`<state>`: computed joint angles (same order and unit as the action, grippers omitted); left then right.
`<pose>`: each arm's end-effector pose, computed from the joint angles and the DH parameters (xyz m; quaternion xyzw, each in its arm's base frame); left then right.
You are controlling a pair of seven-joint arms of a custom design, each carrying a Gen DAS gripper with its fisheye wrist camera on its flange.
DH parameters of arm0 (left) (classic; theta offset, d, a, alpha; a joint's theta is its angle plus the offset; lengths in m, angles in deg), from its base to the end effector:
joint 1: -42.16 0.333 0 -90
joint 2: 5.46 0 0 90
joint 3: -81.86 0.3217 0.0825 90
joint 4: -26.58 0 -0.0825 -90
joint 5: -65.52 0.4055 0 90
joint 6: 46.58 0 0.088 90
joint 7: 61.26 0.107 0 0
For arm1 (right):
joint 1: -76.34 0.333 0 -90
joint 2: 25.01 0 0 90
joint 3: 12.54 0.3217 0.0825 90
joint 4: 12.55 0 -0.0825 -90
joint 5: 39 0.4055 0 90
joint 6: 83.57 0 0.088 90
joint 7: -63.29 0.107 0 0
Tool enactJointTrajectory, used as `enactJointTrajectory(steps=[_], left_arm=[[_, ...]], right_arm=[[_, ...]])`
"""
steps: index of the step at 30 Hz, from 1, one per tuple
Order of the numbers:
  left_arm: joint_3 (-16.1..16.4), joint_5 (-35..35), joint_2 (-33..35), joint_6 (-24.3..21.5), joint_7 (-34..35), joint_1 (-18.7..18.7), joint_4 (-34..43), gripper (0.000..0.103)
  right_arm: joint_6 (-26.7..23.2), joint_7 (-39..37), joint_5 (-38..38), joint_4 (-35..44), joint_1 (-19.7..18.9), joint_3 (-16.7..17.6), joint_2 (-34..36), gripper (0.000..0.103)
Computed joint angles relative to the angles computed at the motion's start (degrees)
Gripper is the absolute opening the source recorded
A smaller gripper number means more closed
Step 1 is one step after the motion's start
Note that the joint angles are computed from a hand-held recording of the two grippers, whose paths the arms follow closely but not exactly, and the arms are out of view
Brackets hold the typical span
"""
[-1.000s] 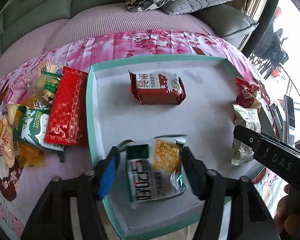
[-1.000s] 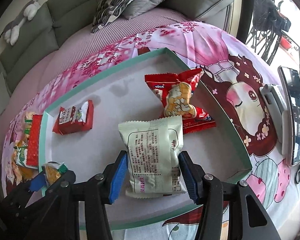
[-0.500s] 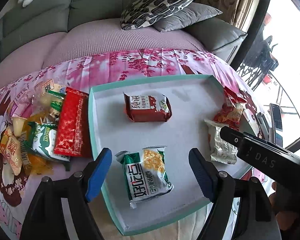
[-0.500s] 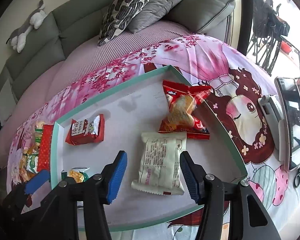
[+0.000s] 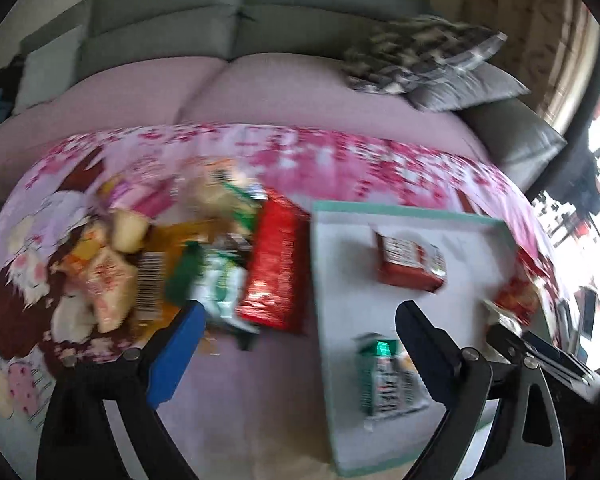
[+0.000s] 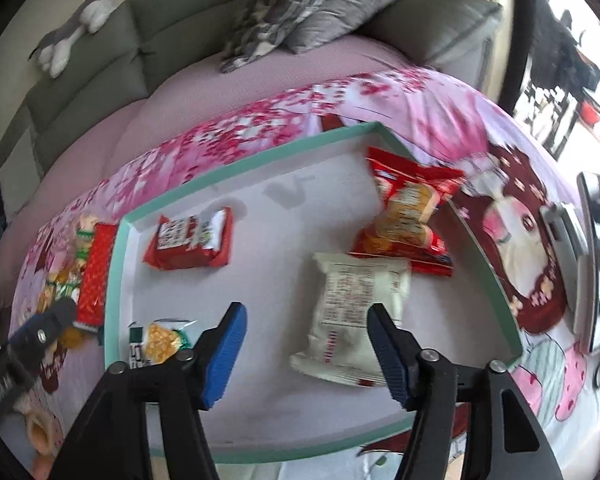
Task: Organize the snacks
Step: 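Move both tools back to the snack pile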
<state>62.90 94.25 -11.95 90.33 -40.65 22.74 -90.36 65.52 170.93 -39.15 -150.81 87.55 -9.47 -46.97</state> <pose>0.4553 -0.3633 0.5385 -0.7485 0.5857 -0.2480 0.1875 0.4728 0.1222 0.5139 -0.6595 0.6967 -0.1466 0.2411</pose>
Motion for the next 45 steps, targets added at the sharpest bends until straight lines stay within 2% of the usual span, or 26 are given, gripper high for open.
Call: enactJointTrajectory(steps=[4, 6, 8, 9, 14, 19, 22, 28, 31, 34, 38, 45], left_arm=[[0.29, 1.28, -2.6, -2.26, -3.24, 1.35, -2.4, 0.097], [0.16, 2.28, -4.03, -2.86, -4.73, 2.07, -3.8, 0.098], [0.03, 2.96, -4.7, -2.93, -5.74, 2.79, -4.51, 0.1], [-0.07, 3.37, -5.36, -2.93, -6.54, 3.13, -5.14, 0.1], [-0.62, 4.4, -7.18, -5.73, -8.36, 4.57, -6.44, 0.101], [-0.18, 3.04, -7.84, -8.31, -6.78, 5.03, -6.88, 0.101], [0.77, 0.59, -8.83, -7.05, -5.71, 5.26, -8.03, 0.101], [2.58, -4.77, -10.94, -2.21, -2.71, 6.94, -11.27, 0.101], [2.35, -4.54, -11.76, -2.56, -2.17, 8.56, -11.93, 0.101], [2.51, -4.4, -12.31, -2.74, -1.54, 9.79, -12.51, 0.101], [4.05, -8.12, -13.41, -0.35, 0.84, 10.32, -14.58, 0.101], [4.71, -12.26, -15.49, -0.65, 2.33, 12.01, -16.99, 0.101]], right_arm=[[1.68, -3.74, 2.23, -0.23, 2.25, -0.53, 0.29, 0.083], [2.77, -3.53, 1.97, -0.46, 2.26, 0.21, 0.43, 0.093], [4.36, -5.3, 3.66, -0.72, 3.62, -0.42, 0.66, 0.102], [5.06, -6.01, 4.36, -0.81, 4.09, -0.59, 0.69, 0.103], [8.61, -8.99, 6.51, -1.24, 5.85, -0.5, 0.76, 0.103], [9.47, -11.21, 8.21, -0.75, 7.47, -0.59, 1.89, 0.103], [9.04, -11.66, 8.7, -0.06, 7.84, -0.14, 2.64, 0.103], [11.29, -14.82, 13.06, 1.06, 10.45, -0.5, 4.12, 0.103], [12.01, -17.48, 16.06, 2.31, 12.44, -1.13, 5.27, 0.103], [11.8, -17.45, 15.31, 4.08, 12.3, 0.38, 6.75, 0.103], [11.12, -19.02, 15.7, 6.57, 13.43, 1.31, 9.09, 0.103], [9.65, -21.25, 16.99, 11.15, 14.5, 2.82, 13.3, 0.102]])
